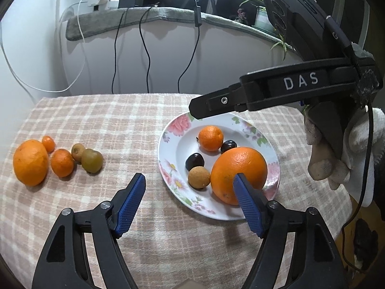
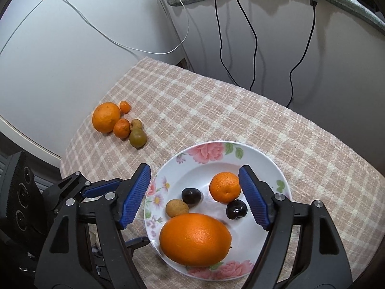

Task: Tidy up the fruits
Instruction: 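Move both tools back toward the loose fruit beside the plate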

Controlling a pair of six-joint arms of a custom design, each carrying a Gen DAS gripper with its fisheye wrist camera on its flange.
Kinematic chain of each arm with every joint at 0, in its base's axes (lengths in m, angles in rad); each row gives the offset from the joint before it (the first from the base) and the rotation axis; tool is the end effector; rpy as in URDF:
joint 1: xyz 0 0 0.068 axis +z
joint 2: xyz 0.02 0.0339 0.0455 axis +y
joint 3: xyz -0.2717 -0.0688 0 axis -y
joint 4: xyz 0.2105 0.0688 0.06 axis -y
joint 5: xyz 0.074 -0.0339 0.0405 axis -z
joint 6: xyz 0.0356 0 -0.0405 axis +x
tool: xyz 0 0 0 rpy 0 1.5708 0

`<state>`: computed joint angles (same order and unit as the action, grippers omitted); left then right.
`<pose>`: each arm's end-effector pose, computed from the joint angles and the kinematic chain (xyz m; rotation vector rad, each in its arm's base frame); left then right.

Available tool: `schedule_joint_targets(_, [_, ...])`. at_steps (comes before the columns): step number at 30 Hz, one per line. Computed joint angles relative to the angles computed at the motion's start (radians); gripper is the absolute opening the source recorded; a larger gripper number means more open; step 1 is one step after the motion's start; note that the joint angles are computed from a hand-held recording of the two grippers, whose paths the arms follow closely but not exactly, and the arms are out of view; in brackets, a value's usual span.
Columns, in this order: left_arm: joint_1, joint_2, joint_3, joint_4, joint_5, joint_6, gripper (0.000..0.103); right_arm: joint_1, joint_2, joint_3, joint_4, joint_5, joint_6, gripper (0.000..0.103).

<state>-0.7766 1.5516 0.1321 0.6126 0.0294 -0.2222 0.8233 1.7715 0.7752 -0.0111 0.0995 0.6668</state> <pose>0.1288 -0.1280 0.1070 0.6810 2.3409 -0.5004 0.2047 0.2157 0.1431 -0.1678 2.6255 0.4199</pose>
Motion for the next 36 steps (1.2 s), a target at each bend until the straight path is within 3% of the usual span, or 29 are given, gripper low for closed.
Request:
schedule_joint_targets(21, [0.133, -0.078, -0.033, -0.016, 0.067, 0.063, 0.075, 0.014, 0.007, 0.064, 0.007, 0.069, -0.044, 0.078])
schedule_joint_targets(30, [0.323, -0.073, -0.069, 0.017, 0.158, 0.146, 0.075, 0.033, 0.088, 0.192, -0.052, 0.075, -0.115, 0.078])
schedule_joint_targets(36, [0.547, -0.044, -0.076, 0.017, 0.264, 0.244, 0.075, 0.036, 0.161, 0.293, -0.101, 0.051, -0.17, 0.078])
